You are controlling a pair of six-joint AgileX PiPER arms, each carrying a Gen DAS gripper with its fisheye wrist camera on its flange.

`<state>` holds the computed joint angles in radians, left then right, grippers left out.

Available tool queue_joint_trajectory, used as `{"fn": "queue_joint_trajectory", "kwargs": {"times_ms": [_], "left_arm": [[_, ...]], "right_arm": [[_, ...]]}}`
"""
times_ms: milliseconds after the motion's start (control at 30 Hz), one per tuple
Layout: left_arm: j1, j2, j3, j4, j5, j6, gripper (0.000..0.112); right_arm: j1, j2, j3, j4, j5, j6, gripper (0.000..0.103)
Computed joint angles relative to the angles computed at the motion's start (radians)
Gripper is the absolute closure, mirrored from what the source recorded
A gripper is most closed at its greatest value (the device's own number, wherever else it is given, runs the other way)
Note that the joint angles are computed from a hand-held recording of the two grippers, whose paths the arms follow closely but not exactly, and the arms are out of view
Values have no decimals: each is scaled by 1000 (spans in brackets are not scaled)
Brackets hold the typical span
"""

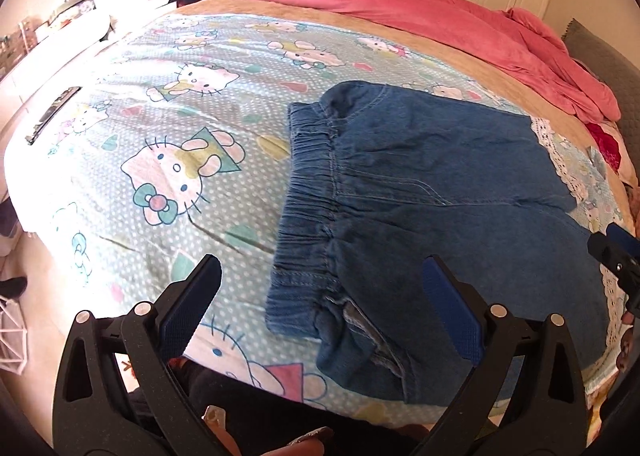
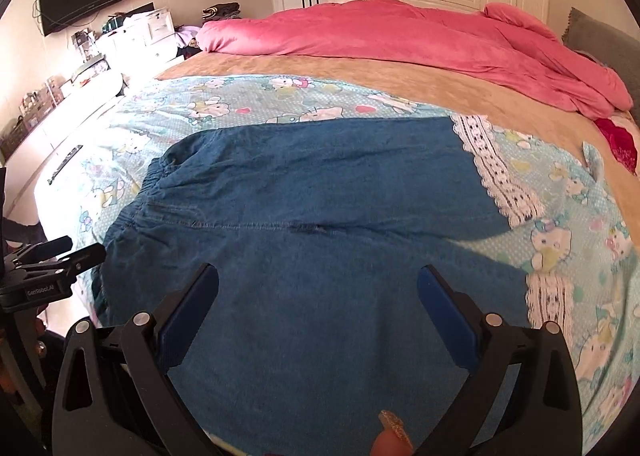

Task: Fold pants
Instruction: 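Move the left gripper to the elastic waistband while the right gripper approaches it too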

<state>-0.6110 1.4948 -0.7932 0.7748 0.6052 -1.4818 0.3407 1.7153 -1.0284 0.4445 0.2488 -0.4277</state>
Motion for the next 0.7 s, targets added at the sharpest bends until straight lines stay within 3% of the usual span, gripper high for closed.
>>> {"fn": "queue_joint_trajectory", "kwargs": {"times_ms": [167,500,700], "left_arm": [[72,31,-54,-66,-30,117,18],[231,137,-198,-228,-73,412,18],[306,190,-259,-257,-83,517,18]], "right_arm": [[-5,102,-159,8,74,-14,4],[16,332,-561,-143,239,92,4],[-3,559,-985,-134,501,86,4]]}}
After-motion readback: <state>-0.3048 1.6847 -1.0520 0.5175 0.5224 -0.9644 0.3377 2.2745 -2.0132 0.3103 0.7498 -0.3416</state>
